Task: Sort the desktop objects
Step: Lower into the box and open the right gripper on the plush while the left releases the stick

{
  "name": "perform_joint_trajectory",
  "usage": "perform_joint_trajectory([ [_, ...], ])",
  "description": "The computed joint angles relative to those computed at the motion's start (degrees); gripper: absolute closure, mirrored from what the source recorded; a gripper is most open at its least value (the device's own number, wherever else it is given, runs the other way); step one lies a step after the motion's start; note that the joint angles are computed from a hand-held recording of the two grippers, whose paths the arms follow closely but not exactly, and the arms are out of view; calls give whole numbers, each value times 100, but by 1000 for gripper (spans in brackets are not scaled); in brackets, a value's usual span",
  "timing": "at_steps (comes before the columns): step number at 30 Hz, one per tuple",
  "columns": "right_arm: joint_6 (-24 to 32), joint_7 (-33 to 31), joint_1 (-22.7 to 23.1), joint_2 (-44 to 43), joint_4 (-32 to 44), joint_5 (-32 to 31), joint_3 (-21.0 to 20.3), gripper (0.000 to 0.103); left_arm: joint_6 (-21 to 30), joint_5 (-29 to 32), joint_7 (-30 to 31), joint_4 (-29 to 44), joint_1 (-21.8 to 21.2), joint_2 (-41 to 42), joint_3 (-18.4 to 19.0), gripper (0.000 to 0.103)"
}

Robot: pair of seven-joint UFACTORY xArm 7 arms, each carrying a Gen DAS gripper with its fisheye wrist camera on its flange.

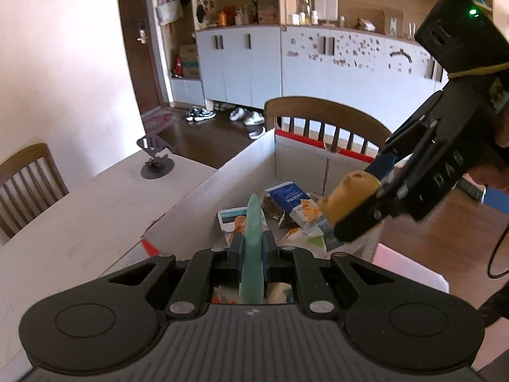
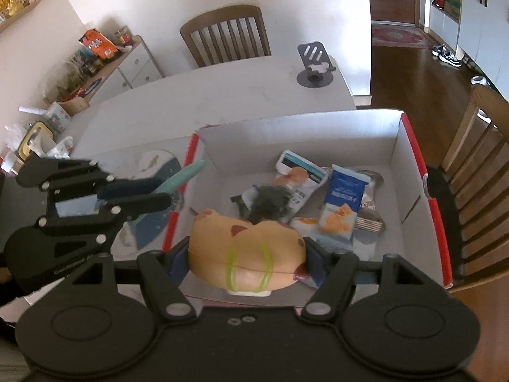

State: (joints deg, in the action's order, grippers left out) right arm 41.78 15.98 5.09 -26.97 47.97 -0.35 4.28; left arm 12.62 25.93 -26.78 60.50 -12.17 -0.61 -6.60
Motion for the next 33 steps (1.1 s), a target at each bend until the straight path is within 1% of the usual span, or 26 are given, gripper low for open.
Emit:
perform_joint_trajectory([
  [3,-12,-83,-24,88,-33,-79,-11,32,16,-294,506,361,-30,409,27,93],
  [4,-15,-99,-39,136,-30,-119,-3,32,31,-551,805,487,-28,551,17,93],
  [5,3,-87,-57,170,-19,-149,6,32,19,-729,1029,582,-34,663,21,93],
  [6,21,-104,-59,205,-5,-154,-3,32,45,-790,1122,677,-64,761,60,93],
  [8,31,-156,-74,272,17,-205,-11,33,94,-1236,1631,904,-15,1008,9,93],
  [13,137,-175,-144,501,151,-323,-27,33,264,-2073,2504,1431,89,1505,-76,93],
  [17,128,-201,-156,612,174,-298,-68,33,490,-2269,2770,1860,26,1858,16,93],
  [21,285,-216,-169,699,244,-301,-79,33,703,-2472,2962,2203,43,2123,29,93],
  [25,450,-198,-173,746,279,-301,-75,33,1037,-2728,3230,2621,131,2426,-45,93],
  [31,555,-114,-186,807,265,-302,-85,33,1583,-3079,3401,3118,208,2757,-87,93],
  [33,586,-84,-181,819,263,-284,-86,33,1653,-3152,3387,3159,210,2801,-72,93],
])
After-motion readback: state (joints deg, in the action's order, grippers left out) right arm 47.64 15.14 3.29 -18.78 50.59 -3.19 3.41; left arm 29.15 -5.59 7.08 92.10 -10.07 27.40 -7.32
